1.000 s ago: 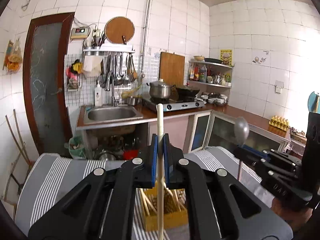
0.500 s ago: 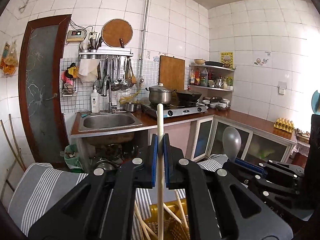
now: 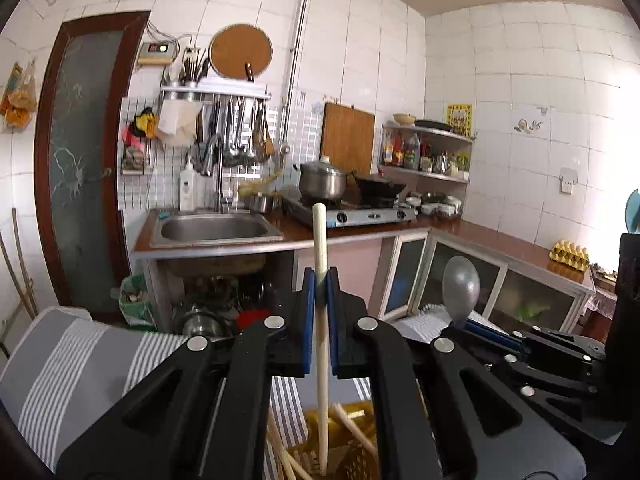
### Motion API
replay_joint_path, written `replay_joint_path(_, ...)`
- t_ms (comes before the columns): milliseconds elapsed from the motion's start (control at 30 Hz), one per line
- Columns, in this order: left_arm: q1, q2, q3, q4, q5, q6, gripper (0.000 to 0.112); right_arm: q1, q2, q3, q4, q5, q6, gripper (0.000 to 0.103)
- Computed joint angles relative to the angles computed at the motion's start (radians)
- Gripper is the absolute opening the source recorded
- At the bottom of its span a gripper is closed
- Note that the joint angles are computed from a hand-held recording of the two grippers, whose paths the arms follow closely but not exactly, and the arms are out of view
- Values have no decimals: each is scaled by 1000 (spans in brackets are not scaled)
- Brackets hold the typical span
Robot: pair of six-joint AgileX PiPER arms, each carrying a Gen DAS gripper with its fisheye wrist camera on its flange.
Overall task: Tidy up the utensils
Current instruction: 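Open both tools to drop the chopstick and grey spoon into the holder, then move the left tool down to the blue spoon while the right tool approaches the green fork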
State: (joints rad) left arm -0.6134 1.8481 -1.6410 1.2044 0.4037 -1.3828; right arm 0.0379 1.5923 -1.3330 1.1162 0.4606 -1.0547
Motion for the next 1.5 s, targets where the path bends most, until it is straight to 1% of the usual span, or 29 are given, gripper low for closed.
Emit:
replay_joint_path(33, -1, -1, 14, -18, 2, 13, 6, 0, 8, 2, -30, 13, 24, 36)
replay_joint_path(67, 2, -5, 28, -57, -1, 47, 14, 3, 9, 10, -35, 7, 27, 51)
replay_joint_path(100, 5, -12, 47, -108, -5, 89, 18, 2, 1, 25, -36, -3, 24, 52)
replay_joint_path(133, 4, -23, 65, -119, 2, 95, 22, -4, -10, 36, -29, -9, 19, 52)
replay_joint_path(233, 5, -76, 126, -111, 20, 80, 24, -44, -57, 64, 12, -8, 6, 52)
replay_joint_path(300, -2, -126, 175, -107, 38, 71, 25, -71, -88, 81, 12, 7, 11, 52)
replay_joint_path(400, -31, -193, 250, -61, 90, 21, 26, -117, -157, 125, -31, 33, 39, 52)
replay_joint_path(500, -86, -288, 356, -42, 178, -26, 29, -180, -244, 195, -81, 70, 59, 52)
replay_joint_path(600, -158, -356, 444, -42, 272, -54, 31, -271, -337, 276, -134, 130, 77, 52)
replay_joint_path(700, -273, -422, 560, -40, 380, -121, 32, -383, -411, 353, -155, 226, 54, 52)
replay_joint_path(767, -347, -445, 623, -43, 430, -181, 33, -466, -468, 432, -168, 305, 23, 52)
replay_joint_path(900, -491, -466, 729, -58, 505, -334, 35, -612, -571, 588, -186, 421, -80, 52)
replay_joint_path(1000, -618, -445, 786, -81, 554, -441, 35, -736, -633, 680, -194, 523, -160, 52)
replay_joint_path(1133, -710, -416, 836, -108, 546, -537, 35, -914, -683, 768, -208, 643, -280, 52)
replay_joint_path(1200, -726, -403, 845, -116, 524, -554, 35, -972, -672, 792, -218, 677, -326, 52)
replay_joint_path(1267, -730, -384, 843, -118, 514, -558, 35, -986, -668, 808, -233, 680, -347, 52)
replay_joint_path(1333, -714, -376, 841, -117, 484, -551, 35, -956, -666, 813, -246, 647, -350, 52)
replay_joint_path(1400, -699, -364, 831, -119, 471, -531, 35, -918, -664, 815, -257, 595, -330, 52)
replay_joint_path(1433, -693, -355, 824, -120, 464, -521, 35, -878, -648, 806, -281, 552, -296, 52)
replay_joint_path(1500, -661, -348, 812, -133, 429, -483, 35, -850, -622, 798, -305, 508, -270, 52)
